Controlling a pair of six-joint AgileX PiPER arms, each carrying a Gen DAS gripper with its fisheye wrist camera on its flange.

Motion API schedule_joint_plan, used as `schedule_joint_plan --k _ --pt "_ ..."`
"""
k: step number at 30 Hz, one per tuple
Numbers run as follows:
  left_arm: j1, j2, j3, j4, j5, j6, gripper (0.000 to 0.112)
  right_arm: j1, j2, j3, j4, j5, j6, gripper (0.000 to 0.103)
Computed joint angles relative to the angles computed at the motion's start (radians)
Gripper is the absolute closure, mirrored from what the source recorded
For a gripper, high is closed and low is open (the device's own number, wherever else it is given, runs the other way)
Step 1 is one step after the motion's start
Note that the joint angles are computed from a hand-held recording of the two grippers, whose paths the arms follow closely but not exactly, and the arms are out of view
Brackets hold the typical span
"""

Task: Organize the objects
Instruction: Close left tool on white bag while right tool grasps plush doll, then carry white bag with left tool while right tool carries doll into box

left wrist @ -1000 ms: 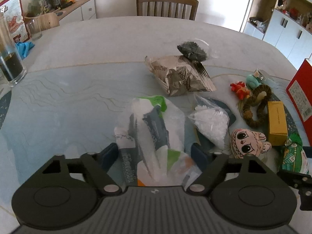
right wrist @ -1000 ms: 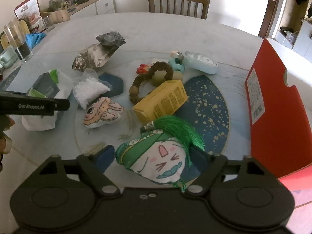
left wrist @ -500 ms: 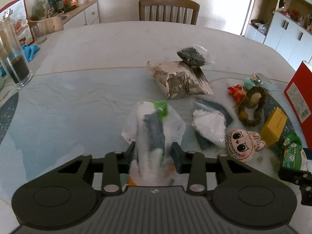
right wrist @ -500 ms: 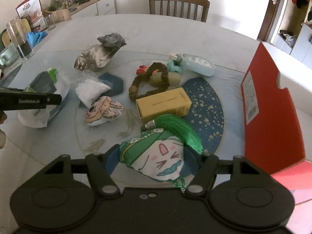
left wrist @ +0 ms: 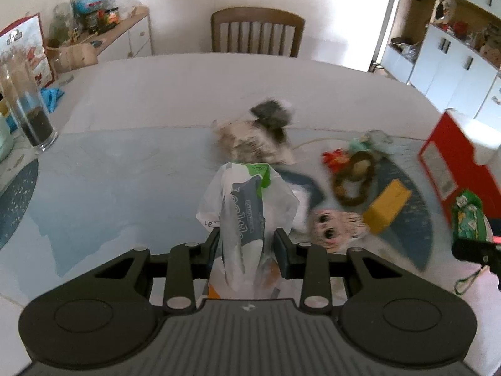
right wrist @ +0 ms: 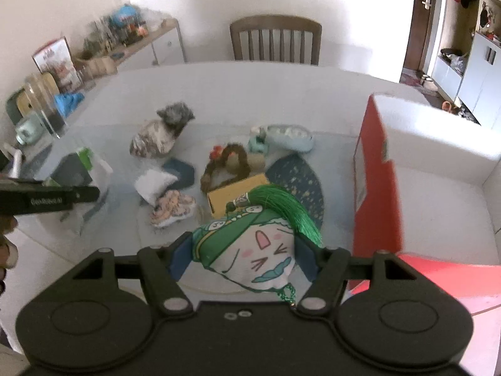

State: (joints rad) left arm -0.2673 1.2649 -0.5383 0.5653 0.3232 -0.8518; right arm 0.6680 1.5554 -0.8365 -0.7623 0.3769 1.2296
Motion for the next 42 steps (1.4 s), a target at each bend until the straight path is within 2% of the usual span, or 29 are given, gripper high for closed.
schedule_joint_plan --k 5,10,15,24,27,33,42 --pt "-0.159 -0.031 -0.065 0.009 0.107 -0.078 0.078 -0.073 -0.119 0.034 0.173 -0.009 -0.226 0.036" --pt "-0.326 0.004 -0.161 0.068 0.197 -0.198 0.078 -0.190 -0.212 0.047 0.418 0.006 -0.557 0.036" --pt "-0.452 0.092 -0.287 0.106 0.252 -0.269 0.078 -0.338 -0.288 0.083 0.626 -0.011 -0.859 0.036" --pt "-0.614 0.292 -0.528 0.136 0.319 -0.322 0.078 -0.669 -0.345 0.131 1.181 0.002 -1.591 0.036" --pt "-0.642 0.359 -0.618 0.125 0.335 -0.309 0.078 -0.778 -0.333 0.137 1.344 0.026 -1.813 0.036" --pt "-0.667 0.507 -0.822 0.067 0.366 -0.225 0.078 -0.956 -0.296 0.129 1.502 0.080 -2.096 0.036" --pt "-0.659 0.762 -1.187 -0.081 0.449 -0.005 0.078 -1.092 -0.168 0.098 1.610 0.086 -2.317 0.036"
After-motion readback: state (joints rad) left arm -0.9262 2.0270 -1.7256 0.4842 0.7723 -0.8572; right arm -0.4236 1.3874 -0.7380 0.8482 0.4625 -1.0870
